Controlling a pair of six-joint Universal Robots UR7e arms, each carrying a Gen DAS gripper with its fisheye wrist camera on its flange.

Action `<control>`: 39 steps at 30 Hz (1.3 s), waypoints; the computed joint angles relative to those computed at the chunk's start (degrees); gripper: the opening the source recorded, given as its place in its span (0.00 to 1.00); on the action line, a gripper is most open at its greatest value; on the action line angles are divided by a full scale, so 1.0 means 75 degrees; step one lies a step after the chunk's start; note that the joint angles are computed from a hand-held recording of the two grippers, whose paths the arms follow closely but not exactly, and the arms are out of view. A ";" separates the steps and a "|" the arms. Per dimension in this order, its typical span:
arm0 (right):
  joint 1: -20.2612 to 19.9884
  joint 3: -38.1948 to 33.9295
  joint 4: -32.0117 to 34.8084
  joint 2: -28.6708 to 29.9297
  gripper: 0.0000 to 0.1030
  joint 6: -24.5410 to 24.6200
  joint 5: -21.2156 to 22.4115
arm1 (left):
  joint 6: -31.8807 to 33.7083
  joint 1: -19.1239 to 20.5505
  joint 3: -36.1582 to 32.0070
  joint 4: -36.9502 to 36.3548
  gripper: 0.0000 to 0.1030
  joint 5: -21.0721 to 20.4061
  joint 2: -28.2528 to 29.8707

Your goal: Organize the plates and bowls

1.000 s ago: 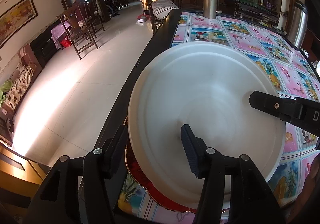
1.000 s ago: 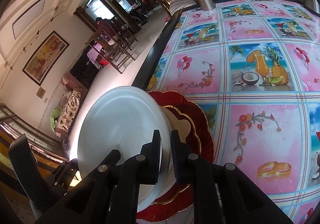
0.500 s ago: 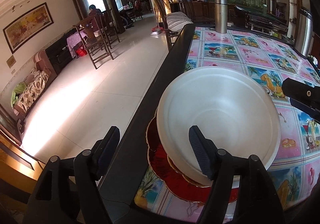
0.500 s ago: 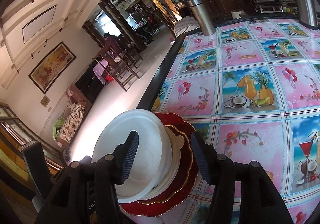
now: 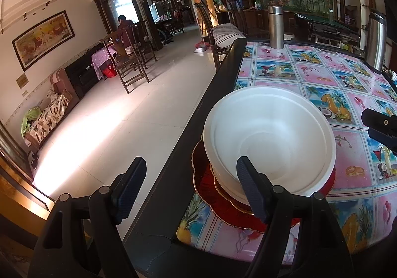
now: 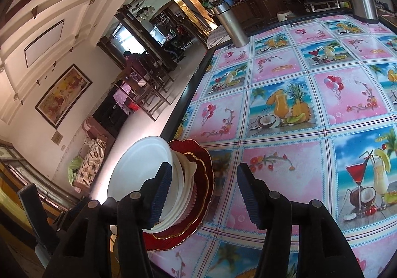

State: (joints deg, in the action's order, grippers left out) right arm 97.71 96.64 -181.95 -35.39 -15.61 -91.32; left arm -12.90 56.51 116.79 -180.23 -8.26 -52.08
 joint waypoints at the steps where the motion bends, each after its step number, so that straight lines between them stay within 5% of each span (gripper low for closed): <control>1: -0.0040 0.0045 -0.0013 -0.0035 0.56 0.0004 0.0031 | 0.0082 -0.0040 0.0023 -0.0128 0.73 0.0024 0.0014; 4: -0.0133 0.0169 -0.0024 -0.0125 0.56 -0.0041 0.0092 | 0.0523 -0.0184 0.0036 -0.0697 0.74 0.0127 0.0145; 11: -0.0277 0.0619 -0.0189 -0.0363 0.56 -0.0299 0.0196 | 0.3310 -0.0515 -0.0381 -0.3789 0.78 0.0296 0.0938; 18: -0.0326 0.1043 -0.0425 -0.0573 0.56 -0.0718 0.0309 | 0.4820 -0.0788 -0.0716 -0.5236 0.78 0.0299 0.1368; 29: -0.0418 0.1514 -0.0789 -0.0922 0.56 -0.1080 0.0626 | 0.5241 -0.1094 -0.0872 -0.5508 0.78 0.0290 0.1690; 39: -0.0641 0.1896 -0.1030 -0.1276 0.57 -0.1266 0.0833 | 0.3827 -0.1224 -0.0711 -0.4168 0.79 -0.0008 0.1684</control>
